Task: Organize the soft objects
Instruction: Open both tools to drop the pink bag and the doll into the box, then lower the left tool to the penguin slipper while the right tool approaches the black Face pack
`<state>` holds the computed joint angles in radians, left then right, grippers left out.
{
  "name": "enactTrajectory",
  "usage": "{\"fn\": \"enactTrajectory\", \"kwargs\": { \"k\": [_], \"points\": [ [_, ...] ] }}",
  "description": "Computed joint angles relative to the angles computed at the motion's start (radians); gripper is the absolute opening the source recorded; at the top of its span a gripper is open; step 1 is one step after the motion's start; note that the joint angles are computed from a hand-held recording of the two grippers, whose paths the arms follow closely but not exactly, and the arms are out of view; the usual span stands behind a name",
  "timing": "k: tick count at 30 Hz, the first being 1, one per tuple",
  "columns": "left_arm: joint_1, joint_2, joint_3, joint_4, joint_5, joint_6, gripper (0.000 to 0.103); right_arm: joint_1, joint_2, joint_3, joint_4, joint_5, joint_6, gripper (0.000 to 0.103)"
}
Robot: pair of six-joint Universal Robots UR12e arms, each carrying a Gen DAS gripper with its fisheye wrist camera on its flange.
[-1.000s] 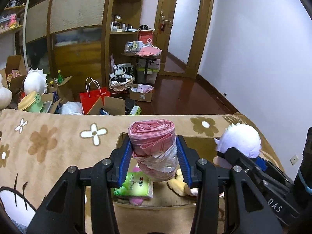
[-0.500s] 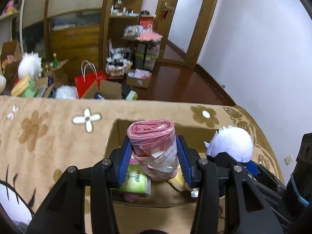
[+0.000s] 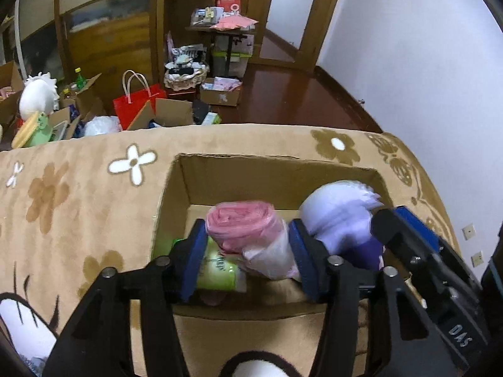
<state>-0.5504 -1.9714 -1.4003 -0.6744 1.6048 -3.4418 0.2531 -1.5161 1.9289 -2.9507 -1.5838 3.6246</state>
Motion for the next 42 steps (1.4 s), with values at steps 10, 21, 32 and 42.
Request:
{"fn": "enactTrajectory", "kwargs": {
  "k": [10, 21, 32, 42],
  "points": [
    [-0.014, 0.019, -0.003, -0.028, 0.084, 0.04, 0.078, -0.002, -0.029, 0.019, -0.01, -0.028, 0.059, 0.093],
    [-0.041, 0.096, -0.071, 0.013, 0.168, 0.115, 0.098, 0.044, -0.1, 0.031, 0.104, -0.13, 0.09, 0.103],
    [-0.053, 0.178, -0.123, -0.029, 0.182, 0.144, 0.099, 0.11, -0.174, 0.026, 0.329, -0.202, 0.105, 0.103],
    [-0.065, 0.228, -0.173, -0.069, 0.182, 0.163, 0.099, 0.159, -0.221, 0.032, 0.47, -0.22, 0.188, 0.103]
  ]
}}
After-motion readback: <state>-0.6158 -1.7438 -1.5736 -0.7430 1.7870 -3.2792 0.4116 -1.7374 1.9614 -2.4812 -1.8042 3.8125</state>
